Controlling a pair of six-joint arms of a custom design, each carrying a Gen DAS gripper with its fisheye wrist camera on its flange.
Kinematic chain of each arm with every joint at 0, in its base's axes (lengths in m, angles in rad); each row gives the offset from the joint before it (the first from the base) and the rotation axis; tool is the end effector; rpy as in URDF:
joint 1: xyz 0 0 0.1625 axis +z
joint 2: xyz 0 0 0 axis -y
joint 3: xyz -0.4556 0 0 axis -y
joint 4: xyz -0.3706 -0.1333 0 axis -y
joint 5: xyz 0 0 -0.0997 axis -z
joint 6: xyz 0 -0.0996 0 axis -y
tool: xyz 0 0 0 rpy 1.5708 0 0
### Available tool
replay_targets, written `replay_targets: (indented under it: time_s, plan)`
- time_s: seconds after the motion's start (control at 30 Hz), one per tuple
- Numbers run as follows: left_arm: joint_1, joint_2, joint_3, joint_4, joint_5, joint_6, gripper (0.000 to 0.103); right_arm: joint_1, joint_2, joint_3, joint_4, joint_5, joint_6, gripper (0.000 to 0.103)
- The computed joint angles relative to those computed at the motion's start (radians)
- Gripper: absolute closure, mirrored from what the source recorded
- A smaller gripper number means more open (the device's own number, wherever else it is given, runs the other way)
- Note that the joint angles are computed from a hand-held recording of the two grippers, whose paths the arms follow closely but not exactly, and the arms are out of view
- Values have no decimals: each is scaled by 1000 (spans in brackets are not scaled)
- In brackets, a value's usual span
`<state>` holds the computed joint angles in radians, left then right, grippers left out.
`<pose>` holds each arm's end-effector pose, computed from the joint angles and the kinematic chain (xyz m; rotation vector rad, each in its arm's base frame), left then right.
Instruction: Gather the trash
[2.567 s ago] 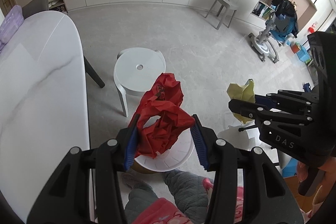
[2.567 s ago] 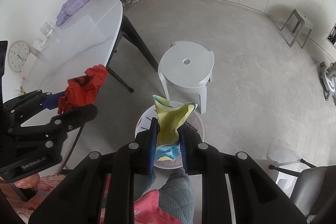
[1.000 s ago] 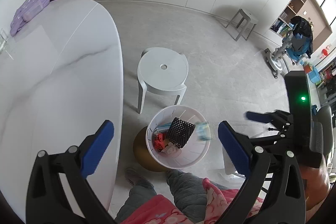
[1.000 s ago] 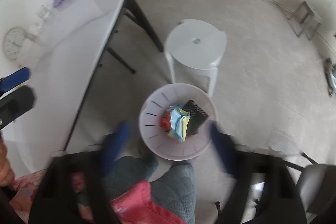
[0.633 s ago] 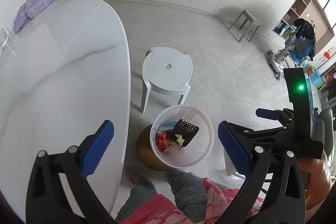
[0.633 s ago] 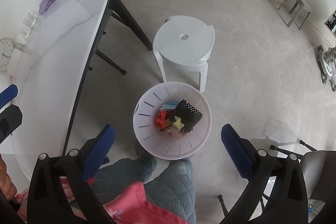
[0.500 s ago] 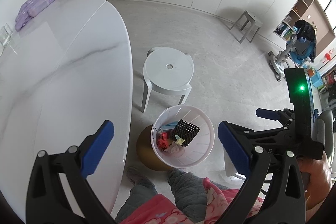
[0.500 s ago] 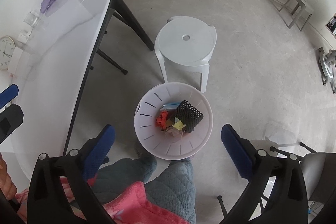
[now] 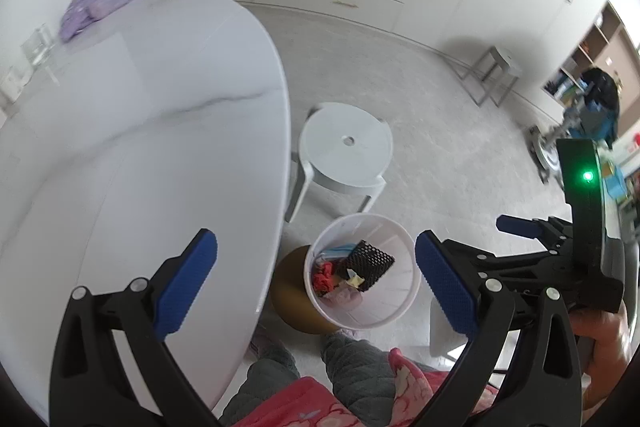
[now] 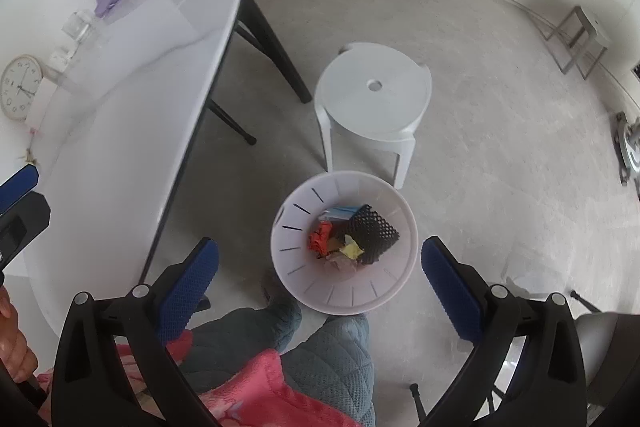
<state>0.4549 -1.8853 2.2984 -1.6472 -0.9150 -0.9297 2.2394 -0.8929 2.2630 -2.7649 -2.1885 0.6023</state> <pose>-0.1542 -0.2914 0.3395 0.3728 2.4525 -0.4998 0.3343 -0.3012 0.0568 0.1549 -2.5237 0.2992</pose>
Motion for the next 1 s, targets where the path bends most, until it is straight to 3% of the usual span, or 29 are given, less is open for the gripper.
replay_targets:
  time_s: [0.23,0.4,0.57,0.8,1.0]
  plan:
    - [-32,-53,-61,185,78,-165,8,46,30,-102,49,-10,-68,3]
    - [-94,-89,-146,462,153,-360,8,86,70,-195,40,-9,-172,3]
    - [-147,-106,-258,778,201,-601,8,112,118,-308,-11,60,-290,2]
    - [-191,-113,-414,1142,224,-897,8,185,198,-488,-25,98,-427,2]
    - [-245,-133,-527,1415,198,-1135,8,243,248,-589,-53,114,-488,2]
